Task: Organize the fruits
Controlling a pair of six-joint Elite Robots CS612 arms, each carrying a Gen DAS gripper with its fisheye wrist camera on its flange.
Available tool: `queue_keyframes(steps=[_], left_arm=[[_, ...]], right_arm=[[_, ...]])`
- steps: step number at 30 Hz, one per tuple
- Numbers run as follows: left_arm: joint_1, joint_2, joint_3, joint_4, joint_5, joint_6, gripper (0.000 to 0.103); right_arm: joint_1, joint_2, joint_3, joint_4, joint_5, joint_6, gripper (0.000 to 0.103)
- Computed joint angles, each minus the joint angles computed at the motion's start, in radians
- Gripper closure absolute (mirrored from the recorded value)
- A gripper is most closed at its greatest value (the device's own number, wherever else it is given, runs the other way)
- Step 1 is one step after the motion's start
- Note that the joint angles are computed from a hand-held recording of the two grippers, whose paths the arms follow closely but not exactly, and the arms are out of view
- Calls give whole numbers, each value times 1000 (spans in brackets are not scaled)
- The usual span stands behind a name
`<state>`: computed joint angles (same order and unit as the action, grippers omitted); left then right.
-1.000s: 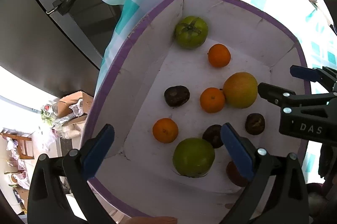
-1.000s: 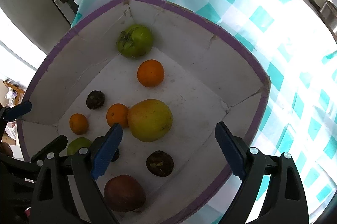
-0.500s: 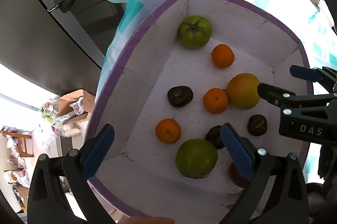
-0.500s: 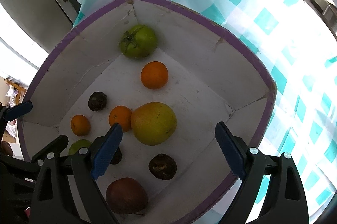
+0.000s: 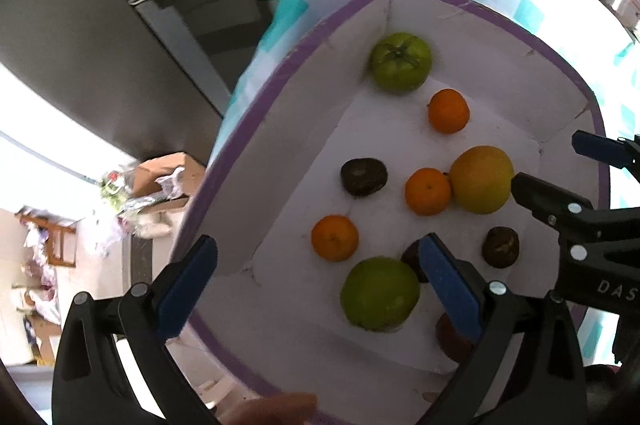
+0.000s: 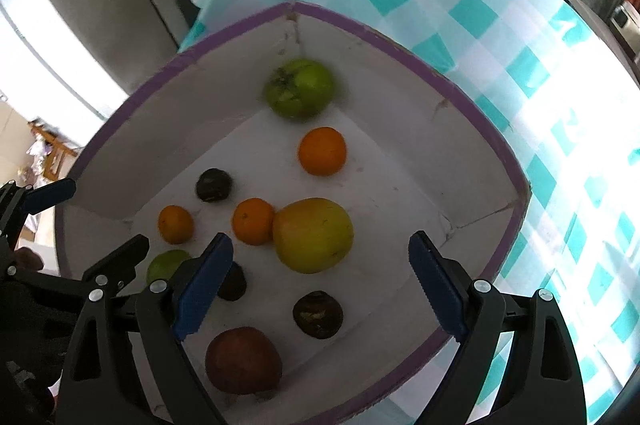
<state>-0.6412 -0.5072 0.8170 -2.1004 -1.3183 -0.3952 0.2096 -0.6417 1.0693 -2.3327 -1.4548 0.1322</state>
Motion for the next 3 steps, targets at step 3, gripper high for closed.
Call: queue_keyframes(steps=[3], left_arm=[[-12, -26, 32, 14, 38, -50, 2]], right_arm=[[-6, -29, 49, -74, 23, -28, 16]])
